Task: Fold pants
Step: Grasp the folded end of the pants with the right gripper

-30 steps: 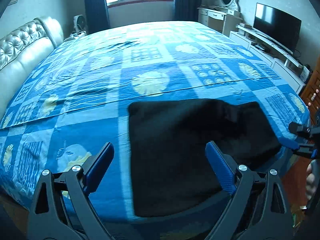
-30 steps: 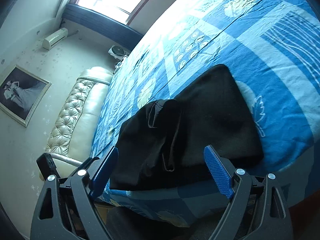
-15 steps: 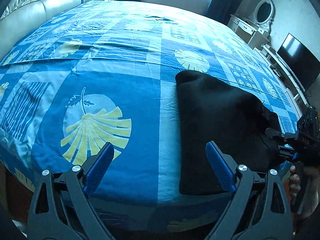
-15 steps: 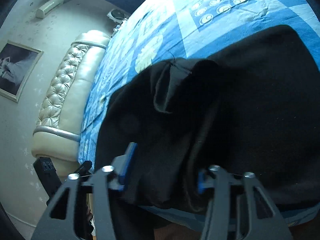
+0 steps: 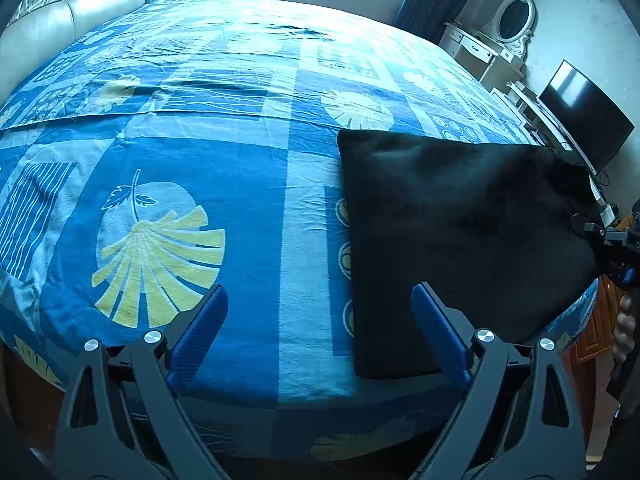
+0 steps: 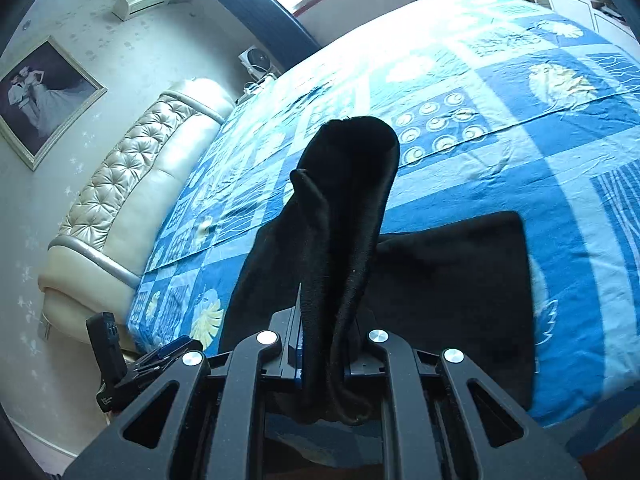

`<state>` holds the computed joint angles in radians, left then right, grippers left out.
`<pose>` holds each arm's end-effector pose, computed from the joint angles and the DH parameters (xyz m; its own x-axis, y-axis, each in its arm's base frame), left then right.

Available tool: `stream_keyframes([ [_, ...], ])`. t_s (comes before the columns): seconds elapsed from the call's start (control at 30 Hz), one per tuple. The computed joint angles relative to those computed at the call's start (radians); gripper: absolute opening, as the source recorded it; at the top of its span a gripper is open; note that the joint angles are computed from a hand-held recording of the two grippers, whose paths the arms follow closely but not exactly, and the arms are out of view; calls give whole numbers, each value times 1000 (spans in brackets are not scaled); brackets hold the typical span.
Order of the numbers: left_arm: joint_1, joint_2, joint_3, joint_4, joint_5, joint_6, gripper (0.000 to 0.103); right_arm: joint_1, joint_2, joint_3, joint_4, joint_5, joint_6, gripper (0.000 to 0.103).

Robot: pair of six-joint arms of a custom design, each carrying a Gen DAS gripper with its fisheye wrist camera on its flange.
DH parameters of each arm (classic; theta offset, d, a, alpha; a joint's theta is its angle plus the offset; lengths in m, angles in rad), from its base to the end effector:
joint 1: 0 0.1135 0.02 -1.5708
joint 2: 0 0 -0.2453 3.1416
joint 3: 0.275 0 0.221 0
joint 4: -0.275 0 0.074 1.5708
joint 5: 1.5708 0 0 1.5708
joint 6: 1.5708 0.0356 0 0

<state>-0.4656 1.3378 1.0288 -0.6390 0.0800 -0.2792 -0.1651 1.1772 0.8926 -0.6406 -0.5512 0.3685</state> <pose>0.2204 -0.1139 0.2557 -0.8325 0.1109 -0.5428 0.2702 0.9366 -0.2232 0.2099 -0.0161 0.2546 -0.7965 0.4438 -0.4106 0.1245 0.7849 0.6070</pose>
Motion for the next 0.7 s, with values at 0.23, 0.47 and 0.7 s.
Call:
stream_keyframes([
  [0.23, -125, 66, 8, 25, -65, -30, 93, -199, 58, -88, -18, -24, -139, 13],
  [0.47, -140, 91, -16, 53, -68, -39, 93, -299, 122, -217, 94, -97, -165, 13],
  [0.7, -143, 101, -30, 71, -77, -34, 96, -329, 159, -244, 138, -155, -157, 14],
])
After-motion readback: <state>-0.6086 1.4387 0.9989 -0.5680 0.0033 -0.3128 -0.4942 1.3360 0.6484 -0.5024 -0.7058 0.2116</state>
